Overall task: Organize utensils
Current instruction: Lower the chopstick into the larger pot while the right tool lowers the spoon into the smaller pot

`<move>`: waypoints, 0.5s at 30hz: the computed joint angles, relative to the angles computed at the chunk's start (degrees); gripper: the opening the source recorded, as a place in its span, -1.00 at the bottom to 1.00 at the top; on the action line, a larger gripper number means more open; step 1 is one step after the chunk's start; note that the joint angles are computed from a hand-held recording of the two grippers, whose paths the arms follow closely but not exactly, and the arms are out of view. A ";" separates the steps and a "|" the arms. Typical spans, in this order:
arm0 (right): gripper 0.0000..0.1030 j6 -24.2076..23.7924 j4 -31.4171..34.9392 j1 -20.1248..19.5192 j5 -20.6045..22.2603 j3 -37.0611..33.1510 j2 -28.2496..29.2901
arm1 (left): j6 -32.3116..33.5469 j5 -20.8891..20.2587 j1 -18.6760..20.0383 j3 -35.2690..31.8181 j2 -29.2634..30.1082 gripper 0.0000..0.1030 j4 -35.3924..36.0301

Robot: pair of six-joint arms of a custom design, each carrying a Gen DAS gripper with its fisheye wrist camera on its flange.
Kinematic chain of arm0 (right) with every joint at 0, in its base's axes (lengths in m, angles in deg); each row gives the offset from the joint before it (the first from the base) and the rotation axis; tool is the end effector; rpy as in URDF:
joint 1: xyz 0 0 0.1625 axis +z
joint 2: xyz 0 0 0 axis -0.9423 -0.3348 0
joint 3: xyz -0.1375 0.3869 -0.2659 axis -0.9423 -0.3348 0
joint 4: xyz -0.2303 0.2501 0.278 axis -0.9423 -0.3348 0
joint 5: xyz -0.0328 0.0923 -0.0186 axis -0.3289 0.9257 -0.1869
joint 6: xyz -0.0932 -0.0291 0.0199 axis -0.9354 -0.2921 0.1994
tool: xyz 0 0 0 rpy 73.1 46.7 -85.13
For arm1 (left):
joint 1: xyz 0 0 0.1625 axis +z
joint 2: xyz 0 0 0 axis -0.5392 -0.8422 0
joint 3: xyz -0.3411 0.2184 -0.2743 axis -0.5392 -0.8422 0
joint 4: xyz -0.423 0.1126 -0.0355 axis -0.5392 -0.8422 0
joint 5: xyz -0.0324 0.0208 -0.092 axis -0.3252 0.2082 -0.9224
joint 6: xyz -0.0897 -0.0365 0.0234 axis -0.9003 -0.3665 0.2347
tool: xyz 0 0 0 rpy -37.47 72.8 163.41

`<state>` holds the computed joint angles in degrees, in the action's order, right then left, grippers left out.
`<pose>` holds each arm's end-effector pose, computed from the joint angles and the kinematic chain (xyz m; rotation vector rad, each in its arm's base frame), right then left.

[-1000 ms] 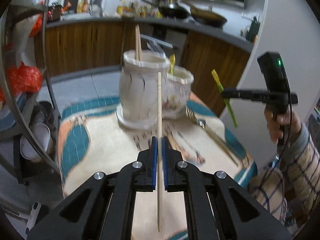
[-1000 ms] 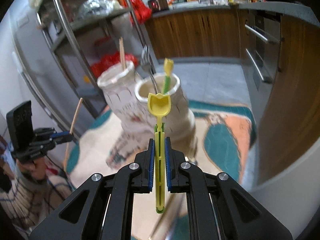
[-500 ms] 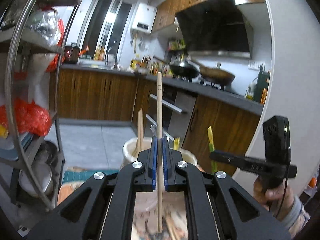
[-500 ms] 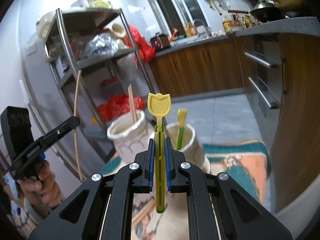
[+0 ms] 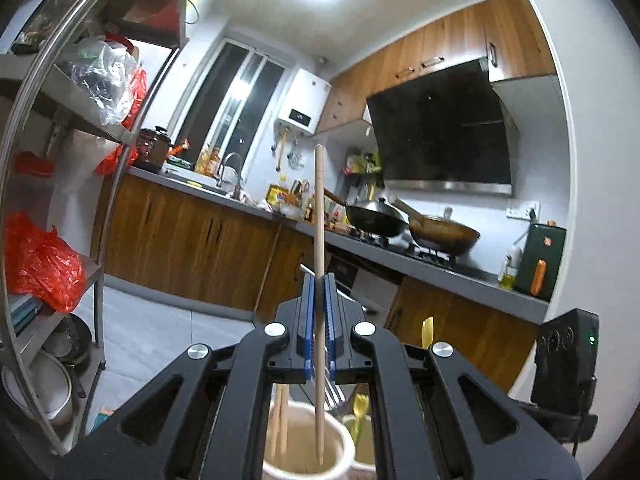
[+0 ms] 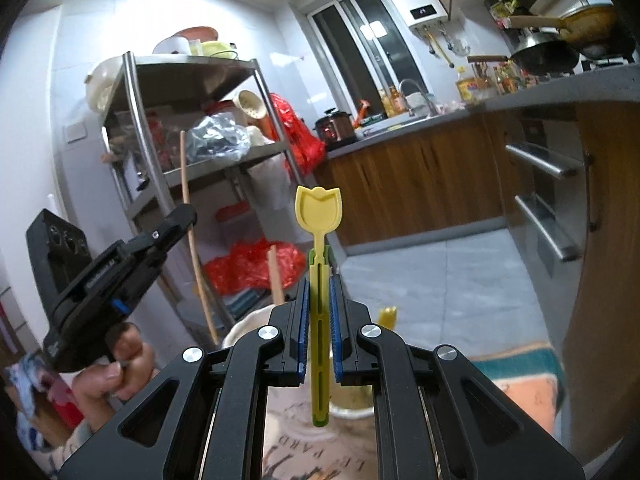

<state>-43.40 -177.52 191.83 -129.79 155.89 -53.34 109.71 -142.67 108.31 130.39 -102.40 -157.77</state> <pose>0.4823 -0.6246 0.0189 0.5459 -2.3724 1.5873 -0.0605 -0.6696 0.4340 -1.1127 -2.3310 1.5911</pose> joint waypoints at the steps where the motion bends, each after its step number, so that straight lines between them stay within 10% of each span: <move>1: -0.79 -0.64 -0.16 -0.02 -0.55 -0.75 0.40 | -0.11 0.45 -0.03 -0.14 0.71 -0.91 -1.27; 15: -0.79 -6.18 1.78 -0.01 -7.05 -4.14 3.73 | 3.96 4.99 1.27 1.66 2.03 -0.91 1.17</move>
<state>-49.58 -175.74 191.82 -136.84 151.75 -49.61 113.67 -137.68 109.58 132.05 -100.36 -156.60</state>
